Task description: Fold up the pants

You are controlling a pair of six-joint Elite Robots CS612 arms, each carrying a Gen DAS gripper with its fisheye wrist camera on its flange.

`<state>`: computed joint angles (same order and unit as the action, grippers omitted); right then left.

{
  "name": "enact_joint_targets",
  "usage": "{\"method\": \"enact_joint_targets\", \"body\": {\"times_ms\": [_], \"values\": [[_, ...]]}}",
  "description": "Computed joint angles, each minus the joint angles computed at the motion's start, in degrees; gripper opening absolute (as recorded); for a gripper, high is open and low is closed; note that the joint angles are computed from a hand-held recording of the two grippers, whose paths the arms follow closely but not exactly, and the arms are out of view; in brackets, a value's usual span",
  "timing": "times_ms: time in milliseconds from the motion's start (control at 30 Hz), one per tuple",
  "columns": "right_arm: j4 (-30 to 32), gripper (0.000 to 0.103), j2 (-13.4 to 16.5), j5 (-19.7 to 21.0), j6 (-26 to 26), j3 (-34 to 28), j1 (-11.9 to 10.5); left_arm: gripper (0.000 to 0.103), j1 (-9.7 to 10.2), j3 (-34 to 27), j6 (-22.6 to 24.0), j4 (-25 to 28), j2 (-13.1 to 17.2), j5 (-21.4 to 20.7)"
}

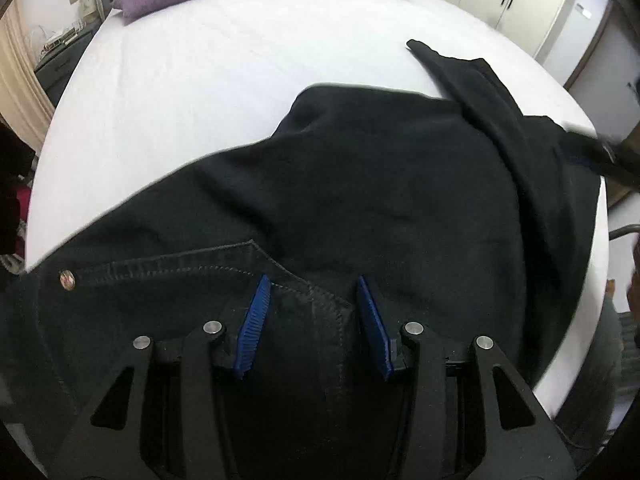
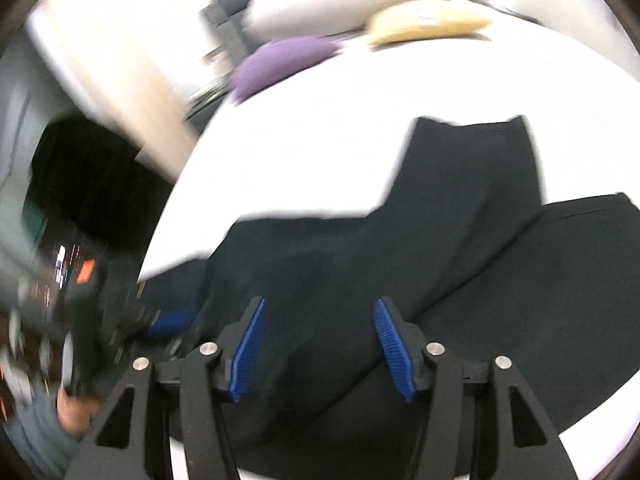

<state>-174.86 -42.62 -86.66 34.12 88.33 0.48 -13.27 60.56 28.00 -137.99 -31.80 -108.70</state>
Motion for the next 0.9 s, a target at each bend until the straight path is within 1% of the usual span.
{"method": "enact_joint_targets", "body": {"times_ms": [33, 67, 100, 133, 167, 233, 300, 333, 367, 400, 467, 533, 600, 700, 767, 800, 867, 900], "values": [[0.52, 0.059, -0.09, -0.58, 0.68, -0.28, -0.72, 0.044, 0.08, -0.42, 0.28, 0.41, -0.18, -2.52], [0.66, 0.059, -0.04, -1.06, 0.90, -0.62, -1.29, 0.044, -0.02, -0.22, 0.45, -0.98, -0.43, -4.35], [1.29, 0.061, 0.31, -1.63, 0.75, -1.57, -1.85, 0.047, -0.34, -0.23, 0.69, -2.17, -0.39, -4.88], [3.54, 0.062, 0.86, -2.39, 0.46, -3.20, -2.36, 0.049, -0.52, -0.70, 1.04, -2.11, 0.07, -4.98], [5.86, 0.062, 1.36, -2.82, 0.29, -4.69, -2.65, 0.049, -0.80, -1.32, 0.78, -1.89, 0.76, -4.23], [11.54, 0.062, 3.04, -2.99, 0.00, -9.08, -2.91, 0.049, -0.85, -3.01, -1.11, -0.31, 2.61, -3.58], [16.49, 0.062, 5.00, -4.08, -0.93, -13.38, -2.93, 0.049, -0.03, -2.88, -2.58, -2.76, 3.39, -7.11], [17.89, 0.062, 5.71, -4.40, -1.52, -14.82, -2.92, 0.049, 0.29, -2.64, -2.57, -3.35, 3.45, -8.17], [20.55, 0.063, 6.98, -4.97, -2.43, -17.40, -2.86, 0.049, 0.40, -2.67, -2.60, -3.57, 3.56, -8.86], [22.45, 0.064, 7.68, -5.57, -2.77, -18.88, -2.88, 0.050, 0.80, -2.16, -2.15, -3.78, 3.47, -9.34], [26.35, 0.064, 9.88, -6.59, -2.55, -22.77, -2.93, 0.051, 1.00, -2.36, -2.08, -3.63, 3.72, -10.51], [30.41, 0.064, 11.14, -8.53, -0.99, -24.92, -2.96, 0.051, 1.39, -2.05, -2.00, -3.90, 3.64, -11.17], [33.80, 0.064, 12.74, -9.31, 0.38, -27.66, -3.09, 0.051, 1.55, -2.12, -2.22, -4.10, 3.78, -11.67], [38.69, 0.065, 14.72, -11.21, 0.11, -31.32, -2.91, 0.051, 1.81, -2.34, -2.36, -3.93, 3.88, -12.41], [39.36, 0.066, 15.44, -12.37, 0.46, -32.50, -2.86, 0.051, 1.93, -2.71, -2.40, -3.77, 4.16, -12.72], [39.90, 0.065, 15.70, -12.72, 0.49, -33.08, -2.83, 0.051, 2.39, -2.38, -1.88, -3.73, 4.01, -12.97], [39.55, 0.052, 15.77, -12.90, 0.07, -33.20, -2.82, 0.051, 2.31, -1.89, -1.88, -4.27, 3.84, -12.85], [39.66, 0.038, 15.75, -13.22, -0.10, -33.23, -2.85, 0.051, 2.10, -1.50, -2.03, -4.51, 3.50, -12.65]]}}
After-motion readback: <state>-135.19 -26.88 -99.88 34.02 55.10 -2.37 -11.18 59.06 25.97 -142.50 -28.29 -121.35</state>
